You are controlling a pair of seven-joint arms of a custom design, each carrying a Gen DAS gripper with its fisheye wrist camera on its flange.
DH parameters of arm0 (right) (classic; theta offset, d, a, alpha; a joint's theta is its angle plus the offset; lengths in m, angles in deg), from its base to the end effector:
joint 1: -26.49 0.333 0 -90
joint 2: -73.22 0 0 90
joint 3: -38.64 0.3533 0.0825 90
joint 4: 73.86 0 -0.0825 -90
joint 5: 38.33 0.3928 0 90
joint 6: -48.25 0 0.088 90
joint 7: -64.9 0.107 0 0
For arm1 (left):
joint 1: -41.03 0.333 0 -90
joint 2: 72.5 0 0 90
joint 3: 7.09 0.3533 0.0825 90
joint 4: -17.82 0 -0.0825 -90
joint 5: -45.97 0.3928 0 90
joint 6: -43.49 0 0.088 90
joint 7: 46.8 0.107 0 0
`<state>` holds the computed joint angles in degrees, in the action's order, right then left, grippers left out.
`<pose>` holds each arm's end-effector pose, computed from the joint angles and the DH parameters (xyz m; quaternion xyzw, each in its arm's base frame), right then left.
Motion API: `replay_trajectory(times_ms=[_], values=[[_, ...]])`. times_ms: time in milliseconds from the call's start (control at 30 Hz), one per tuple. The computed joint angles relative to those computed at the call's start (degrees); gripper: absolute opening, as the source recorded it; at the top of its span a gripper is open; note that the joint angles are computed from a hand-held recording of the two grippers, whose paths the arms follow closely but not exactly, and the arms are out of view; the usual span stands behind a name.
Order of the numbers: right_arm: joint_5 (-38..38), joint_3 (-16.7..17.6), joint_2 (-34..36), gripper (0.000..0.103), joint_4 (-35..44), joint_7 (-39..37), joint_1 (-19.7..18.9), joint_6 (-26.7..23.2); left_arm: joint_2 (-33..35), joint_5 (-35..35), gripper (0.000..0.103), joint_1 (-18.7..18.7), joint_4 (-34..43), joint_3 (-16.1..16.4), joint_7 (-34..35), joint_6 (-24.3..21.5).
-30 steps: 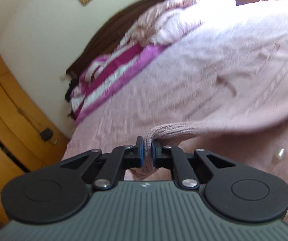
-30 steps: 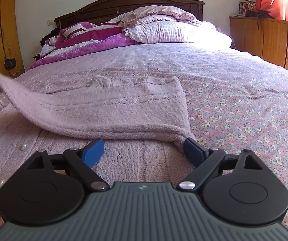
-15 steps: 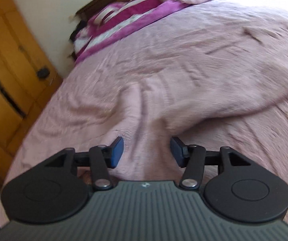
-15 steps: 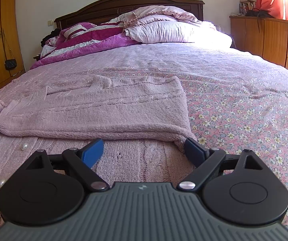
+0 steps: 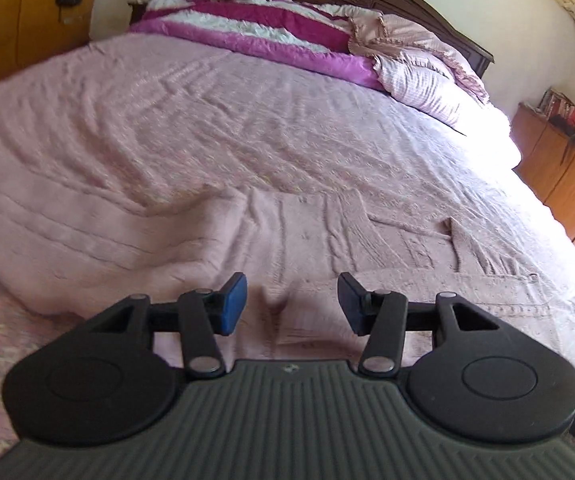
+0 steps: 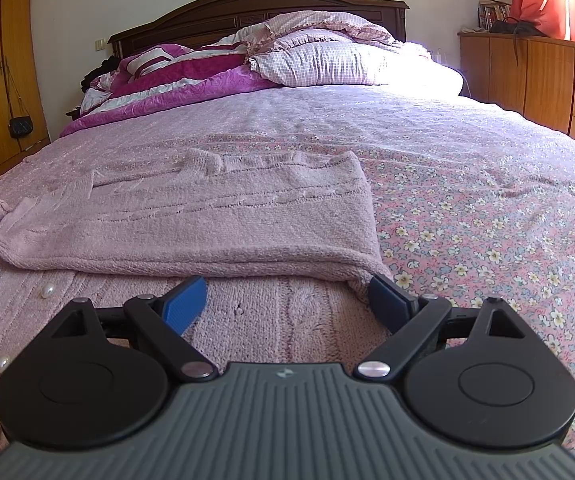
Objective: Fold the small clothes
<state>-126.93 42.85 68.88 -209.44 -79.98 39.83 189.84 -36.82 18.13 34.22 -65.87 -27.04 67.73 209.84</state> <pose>0.4849 0.1563 0.4032 -0.3914 0.7804 -0.4053 0.2709 0.7443 -0.2622 0.4511 -0.5250 0.7248 -0.4334 0.1061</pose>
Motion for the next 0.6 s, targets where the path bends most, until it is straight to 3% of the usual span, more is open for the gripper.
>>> replay_trajectory(times_ms=[267,400,467,500,533,600], values=[[-0.6,-0.2,0.0,0.095,-0.1,0.5,-0.1,0.6,1.1,3.1,0.053,-3.3,1.0,4.3,-7.5,-2.2],[-0.8,-0.2,0.0,0.095,-0.2,0.6,-0.2,0.7,3.8,6.1,0.052,-5.0,6.7,6.9,-14.3,-8.4],[-0.8,-0.2,0.0,0.095,-0.2,0.6,-0.2,0.7,4.8,7.8,0.050,-5.6,8.1,7.2,-15.6,-8.8],[-0.8,-0.2,0.0,0.095,-0.2,0.6,-0.2,0.7,5.0,8.1,0.043,-5.2,8.2,6.3,-14.4,-8.5],[-0.8,-0.2,0.0,0.095,-0.2,0.6,-0.2,0.7,5.0,8.5,0.013,-5.0,7.8,5.6,-13.1,-7.5],[-0.8,-0.2,0.0,0.095,-0.2,0.7,-0.2,0.7,4.0,8.6,0.012,-4.1,4.5,3.6,-8.7,-1.3]])
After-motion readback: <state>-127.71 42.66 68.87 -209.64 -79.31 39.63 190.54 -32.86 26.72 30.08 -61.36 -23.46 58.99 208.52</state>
